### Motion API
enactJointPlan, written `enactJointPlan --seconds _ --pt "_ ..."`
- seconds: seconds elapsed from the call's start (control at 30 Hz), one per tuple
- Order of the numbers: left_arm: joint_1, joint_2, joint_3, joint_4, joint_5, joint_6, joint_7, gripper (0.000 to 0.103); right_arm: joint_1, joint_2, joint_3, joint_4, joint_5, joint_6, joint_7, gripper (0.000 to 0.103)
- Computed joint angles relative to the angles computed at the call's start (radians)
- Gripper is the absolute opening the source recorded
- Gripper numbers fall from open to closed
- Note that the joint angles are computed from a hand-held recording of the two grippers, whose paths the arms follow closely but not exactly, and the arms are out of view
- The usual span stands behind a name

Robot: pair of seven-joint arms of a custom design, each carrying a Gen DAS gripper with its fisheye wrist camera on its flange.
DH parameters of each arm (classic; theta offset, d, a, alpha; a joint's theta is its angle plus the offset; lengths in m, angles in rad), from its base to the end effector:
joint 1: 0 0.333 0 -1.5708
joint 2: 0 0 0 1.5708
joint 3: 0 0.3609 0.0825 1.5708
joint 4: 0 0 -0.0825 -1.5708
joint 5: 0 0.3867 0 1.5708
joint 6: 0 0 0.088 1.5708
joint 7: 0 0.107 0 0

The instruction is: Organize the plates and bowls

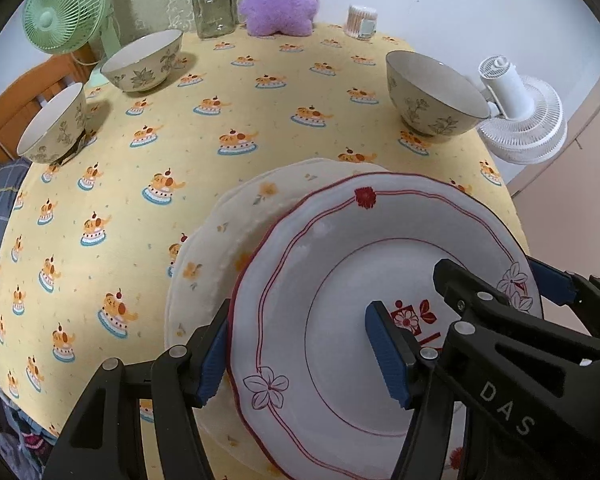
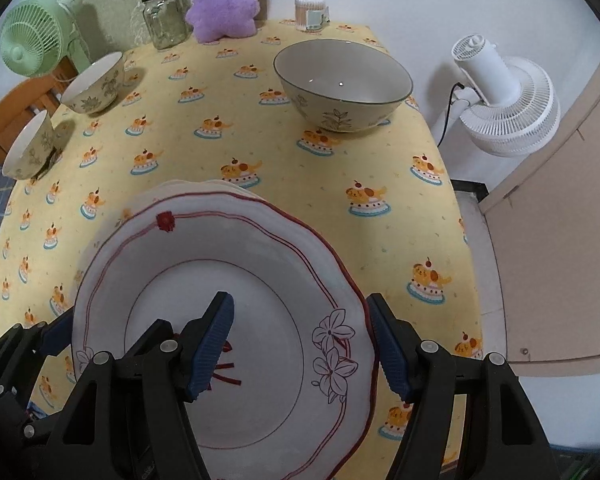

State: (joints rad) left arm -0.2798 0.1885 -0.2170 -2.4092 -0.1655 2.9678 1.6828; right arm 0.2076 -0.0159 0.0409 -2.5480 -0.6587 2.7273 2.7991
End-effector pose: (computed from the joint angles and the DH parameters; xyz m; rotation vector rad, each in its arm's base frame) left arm 0.4802 -0.2460 0.3173 -1.5900 2.5052 -0.5432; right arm 0.4464 0.1370 0.3329 -1.6228 2.4423 -0.4859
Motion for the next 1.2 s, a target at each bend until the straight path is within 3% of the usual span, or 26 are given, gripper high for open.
enactJointPlan --seconds 0.27,0.47,0.57,0.7,0.77,0.87,1.0,1.2 --pt "-0.05 0.02 0.059 0.018 0.105 -0.009 -0.1 0.067 0.002 0.023 -0.004 0.02 0.002 -0.007 -0.031 0.071" --pt "-0.04 0.021 0.052 0.025 0.128 -0.022 -0.112 0.068 -0.005 -0.002 -0.011 -0.014 0.068 0.036 -0.064 0.07" --pt "-0.044 0.02 0.058 0.026 0.148 -0.028 -0.127 0.068 -0.011 -0.038 -0.006 -0.036 0.066 0.009 -0.037 0.07" --pt "-0.071 0.017 0.089 0.023 0.23 -0.028 -0.189 0.068 -0.015 -0.074 -0.001 -0.064 0.136 -0.03 -0.066 0.047" --pt "-0.081 0.017 0.101 0.023 0.265 -0.029 -0.212 0.067 -0.019 -0.086 -0.005 -0.094 0.166 0.017 -0.083 0.04" --pt "-0.136 0.013 0.161 0.019 0.419 -0.035 -0.317 0.067 -0.025 -0.095 0.013 -0.101 0.139 0.042 -0.067 0.024" --pt "-0.087 0.004 0.117 0.01 0.397 -0.033 -0.305 0.067 -0.03 -0.093 0.024 -0.095 0.097 0.038 -0.032 0.024" --pt "-0.08 -0.014 0.134 -0.002 0.451 -0.022 -0.367 0.068 -0.033 -0.079 0.024 -0.083 0.064 0.041 -0.004 0.024"
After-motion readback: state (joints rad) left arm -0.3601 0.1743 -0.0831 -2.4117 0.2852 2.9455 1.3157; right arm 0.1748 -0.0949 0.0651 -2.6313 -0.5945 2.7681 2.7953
